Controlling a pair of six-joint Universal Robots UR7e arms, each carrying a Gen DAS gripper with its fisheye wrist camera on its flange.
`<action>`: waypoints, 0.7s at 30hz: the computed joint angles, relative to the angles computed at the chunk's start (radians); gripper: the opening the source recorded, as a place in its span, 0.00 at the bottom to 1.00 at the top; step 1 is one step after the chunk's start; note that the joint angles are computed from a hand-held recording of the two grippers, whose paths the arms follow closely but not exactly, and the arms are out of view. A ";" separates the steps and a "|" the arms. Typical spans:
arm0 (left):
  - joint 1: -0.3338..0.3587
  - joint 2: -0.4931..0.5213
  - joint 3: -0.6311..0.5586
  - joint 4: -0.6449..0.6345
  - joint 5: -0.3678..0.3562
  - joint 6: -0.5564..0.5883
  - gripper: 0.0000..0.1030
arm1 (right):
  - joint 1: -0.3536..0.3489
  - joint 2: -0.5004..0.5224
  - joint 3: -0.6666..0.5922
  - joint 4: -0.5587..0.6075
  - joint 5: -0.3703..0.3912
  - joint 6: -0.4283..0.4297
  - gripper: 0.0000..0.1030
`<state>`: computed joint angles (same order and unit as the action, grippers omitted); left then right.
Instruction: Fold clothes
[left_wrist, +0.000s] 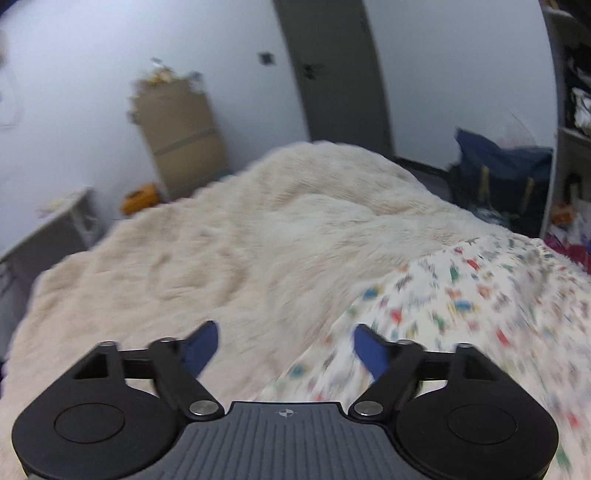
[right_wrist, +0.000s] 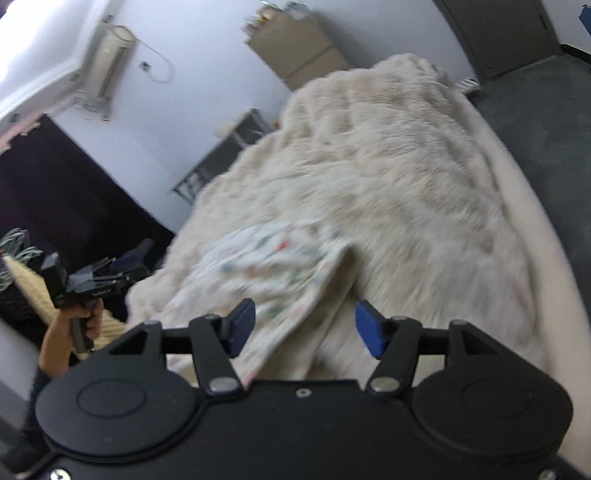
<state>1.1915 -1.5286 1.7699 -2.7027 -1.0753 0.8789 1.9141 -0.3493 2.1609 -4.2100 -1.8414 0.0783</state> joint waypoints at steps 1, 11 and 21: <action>-0.009 -0.086 0.066 -0.030 0.037 0.019 0.81 | 0.023 0.003 0.008 0.002 -0.010 -0.017 0.62; -0.056 -0.551 0.425 -0.301 0.215 0.222 0.90 | 0.322 -0.034 0.006 0.222 -0.270 -0.227 0.70; 0.130 -0.789 0.514 -0.088 -0.009 0.354 0.93 | 0.555 0.024 -0.067 0.416 -0.491 -0.417 0.70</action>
<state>1.3211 -2.3177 2.2841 -2.7904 -1.0848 1.2326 2.4695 -0.3250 2.0938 -3.7938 -2.3329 -0.3387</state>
